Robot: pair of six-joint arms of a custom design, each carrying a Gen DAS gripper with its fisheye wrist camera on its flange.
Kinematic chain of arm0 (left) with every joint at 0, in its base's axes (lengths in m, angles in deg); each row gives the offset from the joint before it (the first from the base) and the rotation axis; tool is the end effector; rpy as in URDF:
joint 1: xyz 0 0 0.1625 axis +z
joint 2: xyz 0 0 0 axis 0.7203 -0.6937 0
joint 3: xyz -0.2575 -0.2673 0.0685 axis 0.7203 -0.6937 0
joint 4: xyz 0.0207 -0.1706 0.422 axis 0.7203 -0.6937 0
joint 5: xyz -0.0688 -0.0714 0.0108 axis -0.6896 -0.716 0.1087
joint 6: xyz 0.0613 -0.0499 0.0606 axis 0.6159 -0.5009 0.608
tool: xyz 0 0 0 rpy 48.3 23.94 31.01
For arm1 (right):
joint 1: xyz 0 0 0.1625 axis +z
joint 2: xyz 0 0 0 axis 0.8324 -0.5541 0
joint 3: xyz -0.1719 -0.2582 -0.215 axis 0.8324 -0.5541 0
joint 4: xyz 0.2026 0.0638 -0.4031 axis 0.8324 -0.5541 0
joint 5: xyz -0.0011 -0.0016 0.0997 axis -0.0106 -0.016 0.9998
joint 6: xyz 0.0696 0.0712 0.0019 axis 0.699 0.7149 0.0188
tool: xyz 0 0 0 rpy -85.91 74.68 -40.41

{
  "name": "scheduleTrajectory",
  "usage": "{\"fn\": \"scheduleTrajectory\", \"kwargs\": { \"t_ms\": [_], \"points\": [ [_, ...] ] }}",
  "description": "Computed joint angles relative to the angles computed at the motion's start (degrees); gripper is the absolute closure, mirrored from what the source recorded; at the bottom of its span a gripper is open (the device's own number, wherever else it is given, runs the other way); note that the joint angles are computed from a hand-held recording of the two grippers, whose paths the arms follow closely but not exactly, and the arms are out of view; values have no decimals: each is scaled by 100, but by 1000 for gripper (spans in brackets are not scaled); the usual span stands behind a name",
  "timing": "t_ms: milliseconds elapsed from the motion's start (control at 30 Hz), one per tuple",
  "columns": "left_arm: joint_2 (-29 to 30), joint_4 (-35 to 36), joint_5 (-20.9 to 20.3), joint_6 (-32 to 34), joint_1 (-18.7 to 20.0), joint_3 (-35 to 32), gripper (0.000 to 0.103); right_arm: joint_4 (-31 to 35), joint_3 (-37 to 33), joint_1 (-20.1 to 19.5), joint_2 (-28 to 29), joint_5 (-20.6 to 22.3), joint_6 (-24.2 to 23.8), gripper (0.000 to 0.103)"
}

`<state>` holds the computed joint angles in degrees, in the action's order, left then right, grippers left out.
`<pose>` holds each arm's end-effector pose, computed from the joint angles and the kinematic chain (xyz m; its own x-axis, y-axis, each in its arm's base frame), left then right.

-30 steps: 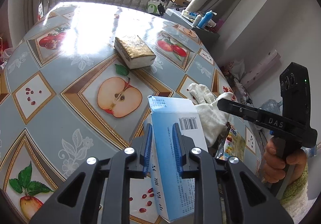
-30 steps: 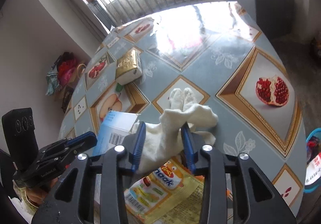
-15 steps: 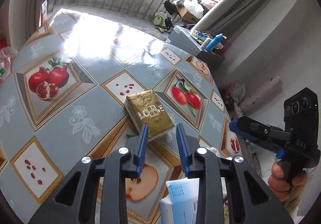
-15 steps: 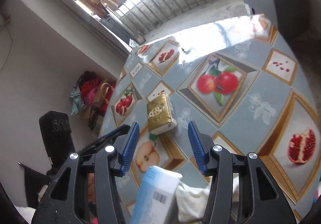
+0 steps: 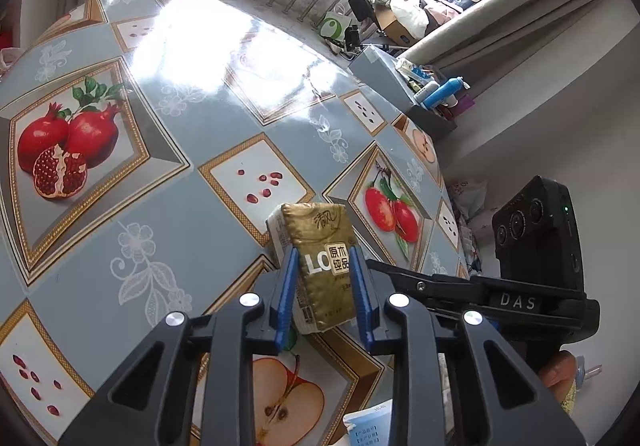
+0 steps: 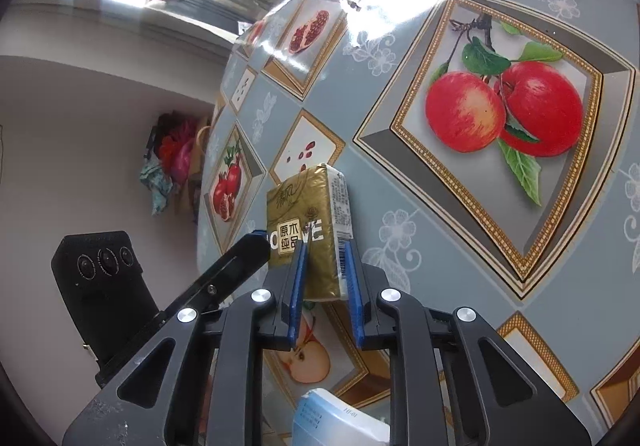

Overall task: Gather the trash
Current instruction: 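Grasp the gold tissue pack with both grippers and lift it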

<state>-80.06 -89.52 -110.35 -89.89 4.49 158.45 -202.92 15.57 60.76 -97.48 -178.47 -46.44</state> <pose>-0.2269 -0.5325 0.4576 -0.9665 0.2106 -0.1470 0.2520 0.8876 -0.3854 0.4093 -0.5419 0.2057 -0.9989 0.0396 0.0250 0.0310 0.9588 -0.2823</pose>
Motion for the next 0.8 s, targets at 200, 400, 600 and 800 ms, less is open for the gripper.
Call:
{"fn": "scheduleTrajectory", "kwargs": {
  "t_ms": [200,400,600,800],
  "points": [
    [-401,21,-29,43,-533,80,79,-5,173,379,-461,-250,-59,86],
    [-858,87,-57,33,-1444,340,79,-298,938,908,-1547,-666,109,86],
    [-1152,261,-506,-65,-2256,879,79,-388,2139,1429,-2926,-1418,874,86],
    [-1239,211,-1039,-97,-2661,1686,79,349,3168,1696,-4240,-2162,2175,85]
  ]
}}
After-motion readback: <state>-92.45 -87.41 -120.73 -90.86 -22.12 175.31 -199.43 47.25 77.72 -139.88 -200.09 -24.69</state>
